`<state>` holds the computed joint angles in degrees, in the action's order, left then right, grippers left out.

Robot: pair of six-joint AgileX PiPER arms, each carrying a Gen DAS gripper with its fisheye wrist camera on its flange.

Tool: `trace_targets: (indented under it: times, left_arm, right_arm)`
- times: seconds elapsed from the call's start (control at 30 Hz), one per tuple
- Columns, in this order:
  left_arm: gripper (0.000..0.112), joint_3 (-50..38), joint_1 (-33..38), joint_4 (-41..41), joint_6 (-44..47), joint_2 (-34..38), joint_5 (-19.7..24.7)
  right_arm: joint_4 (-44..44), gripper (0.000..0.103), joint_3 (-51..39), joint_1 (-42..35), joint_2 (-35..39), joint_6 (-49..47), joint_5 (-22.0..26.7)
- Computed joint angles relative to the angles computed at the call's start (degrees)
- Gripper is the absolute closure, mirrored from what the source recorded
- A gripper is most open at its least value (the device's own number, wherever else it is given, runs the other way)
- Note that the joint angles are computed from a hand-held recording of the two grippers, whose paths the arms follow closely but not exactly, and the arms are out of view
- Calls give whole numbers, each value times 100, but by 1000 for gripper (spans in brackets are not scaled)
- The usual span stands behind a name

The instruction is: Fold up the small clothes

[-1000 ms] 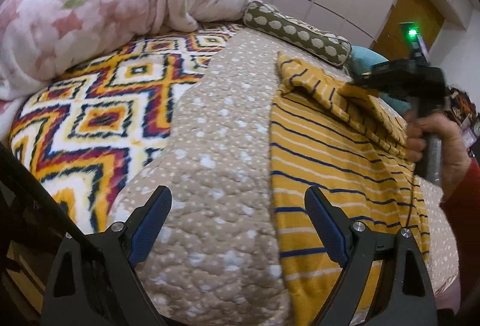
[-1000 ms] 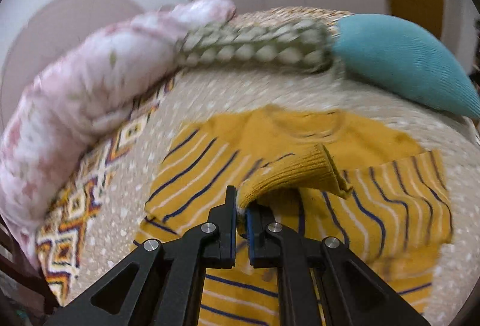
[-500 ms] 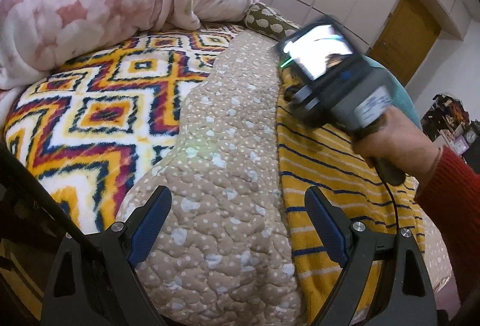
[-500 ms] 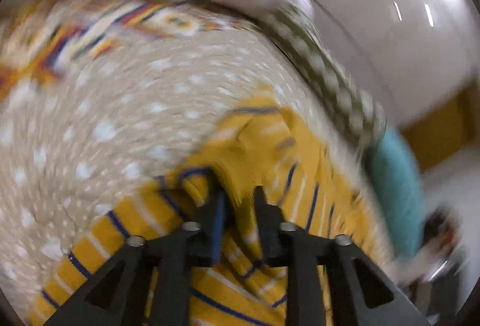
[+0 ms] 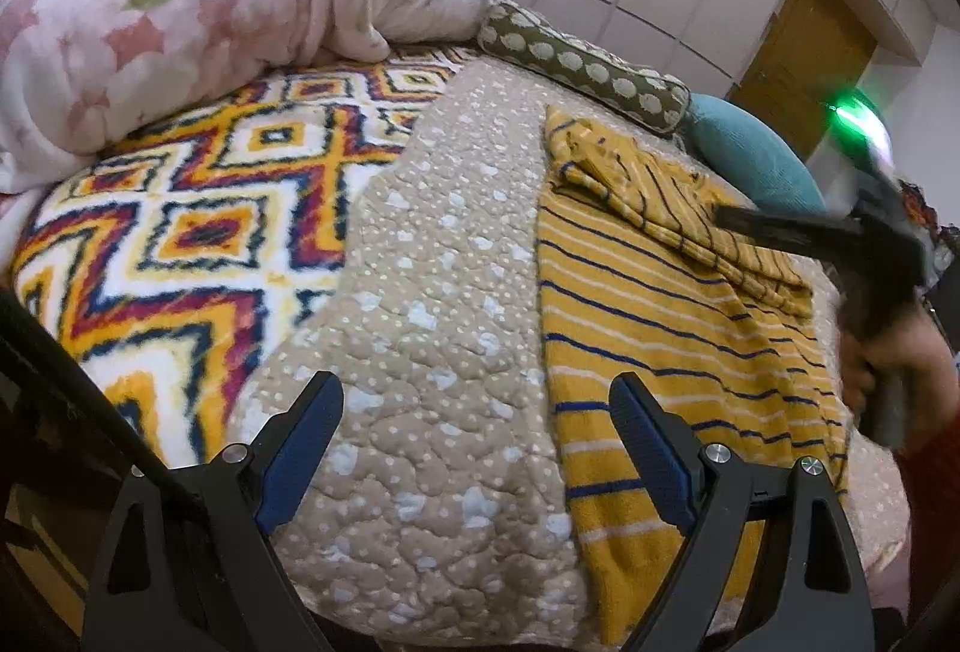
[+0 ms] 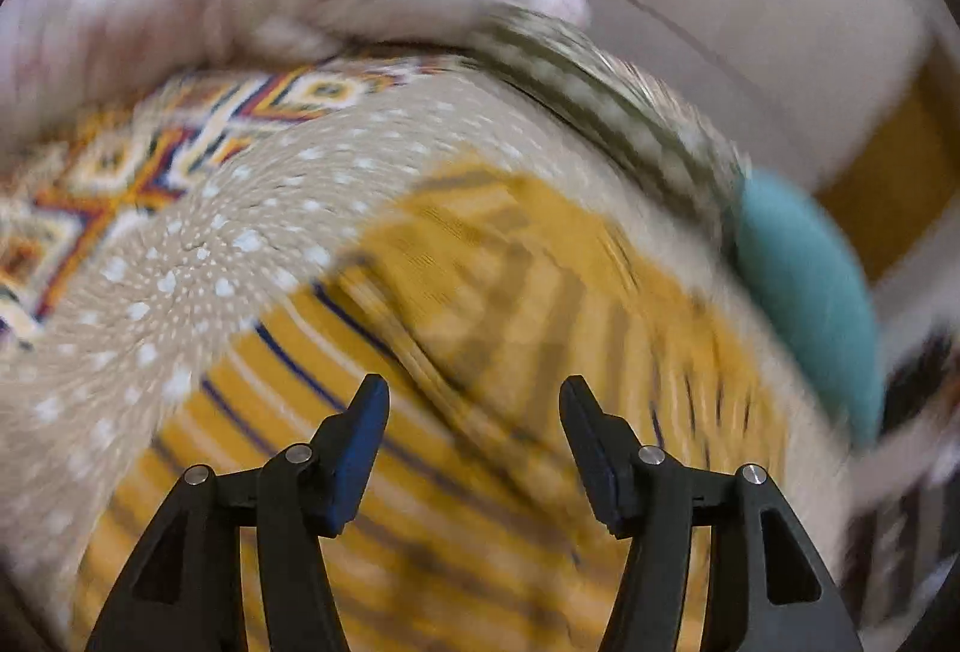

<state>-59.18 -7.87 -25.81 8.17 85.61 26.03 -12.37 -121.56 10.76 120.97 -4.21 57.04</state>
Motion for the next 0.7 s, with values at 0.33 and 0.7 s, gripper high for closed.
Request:
trace_targets:
  times: [0.33, 0.7]
  left_arm:
    - [42, -964, 138, -1413, 1256, 1099, 1197]
    - [59, -1520, 142, -2555, 1745, 1820, 1977]
  right_arm:
    - [4025, 39, 4513, -4005, -2737, -1994, -858]
    - [7148, 38, 6327, -5981, -2666, -4495, 569]
